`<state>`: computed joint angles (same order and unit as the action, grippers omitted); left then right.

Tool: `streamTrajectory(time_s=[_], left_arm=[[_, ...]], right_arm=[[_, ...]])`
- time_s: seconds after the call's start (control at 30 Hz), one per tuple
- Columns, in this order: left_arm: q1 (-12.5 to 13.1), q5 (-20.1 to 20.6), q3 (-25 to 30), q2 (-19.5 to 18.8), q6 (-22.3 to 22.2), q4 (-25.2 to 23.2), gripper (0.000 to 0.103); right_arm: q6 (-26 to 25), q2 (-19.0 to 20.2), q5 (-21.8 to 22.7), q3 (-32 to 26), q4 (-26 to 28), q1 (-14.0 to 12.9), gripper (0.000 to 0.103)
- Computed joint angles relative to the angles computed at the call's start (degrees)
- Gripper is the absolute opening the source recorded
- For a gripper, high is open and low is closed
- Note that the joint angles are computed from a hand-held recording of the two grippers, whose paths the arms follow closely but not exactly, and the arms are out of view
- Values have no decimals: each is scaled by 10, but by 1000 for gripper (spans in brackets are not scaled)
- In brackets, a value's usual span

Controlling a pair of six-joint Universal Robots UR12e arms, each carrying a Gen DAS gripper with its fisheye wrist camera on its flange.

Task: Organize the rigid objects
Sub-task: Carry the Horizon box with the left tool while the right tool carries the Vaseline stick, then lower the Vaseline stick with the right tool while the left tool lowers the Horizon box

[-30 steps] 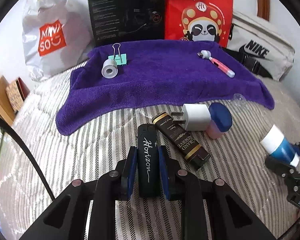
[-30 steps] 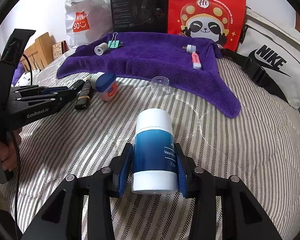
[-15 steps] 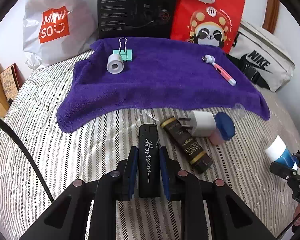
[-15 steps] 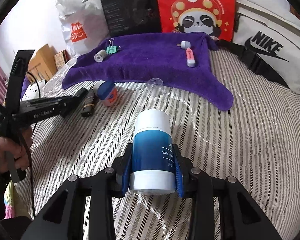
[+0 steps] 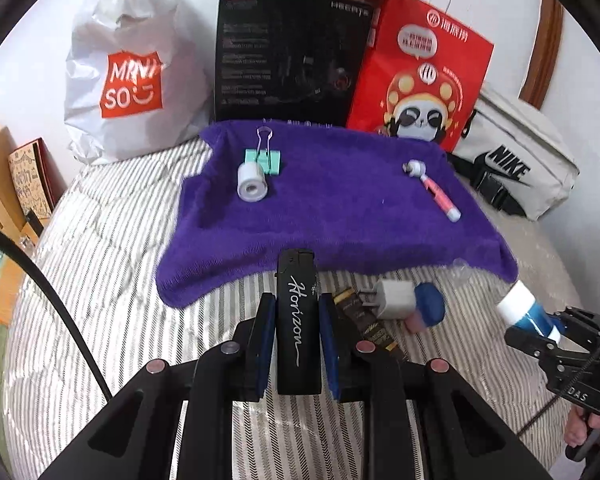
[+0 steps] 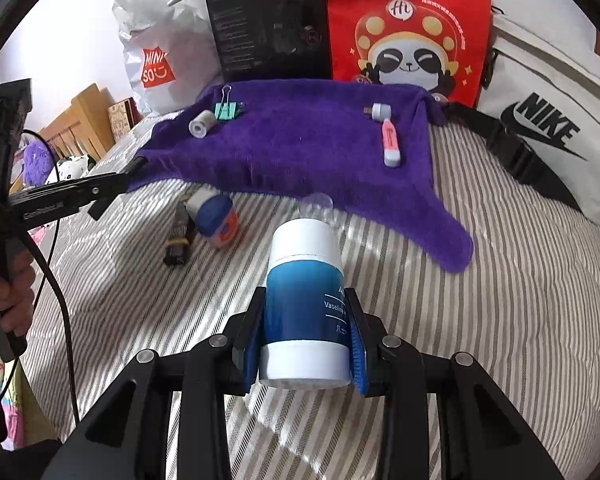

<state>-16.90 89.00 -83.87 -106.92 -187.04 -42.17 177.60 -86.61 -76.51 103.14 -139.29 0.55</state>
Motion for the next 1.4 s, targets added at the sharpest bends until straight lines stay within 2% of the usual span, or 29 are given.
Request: streamTrajectory(time_s=[0.13, 0.27, 0.53, 0.77, 0.9, 1.0, 1.27, 1.4], left_arm=[[1, 15, 3, 1, -2, 14, 21], [12, -1, 14, -2, -11, 11, 21], [15, 10, 40, -15, -6, 6, 21], [18, 3, 61, -28, 4, 6, 21], [20, -8, 76, -38, 9, 0, 21], [25, -33, 86, -47, 11, -8, 21], [26, -37, 115, -70, 19, -36, 21], [31, -54, 126, -80, 15, -51, 21]], right_arm=[[5, 6, -1, -14, -4, 1, 36], [3, 12, -4, -26, -11, 1, 36], [3, 31, -17, -54, -21, 5, 36], [1, 49, -24, -74, -20, 8, 36], [14, 58, -18, -86, -18, 4, 36], [28, 66, -22, -94, -24, 4, 36], [33, 99, -27, -131, -18, 9, 36], [42, 115, -31, -149, -20, 13, 36]])
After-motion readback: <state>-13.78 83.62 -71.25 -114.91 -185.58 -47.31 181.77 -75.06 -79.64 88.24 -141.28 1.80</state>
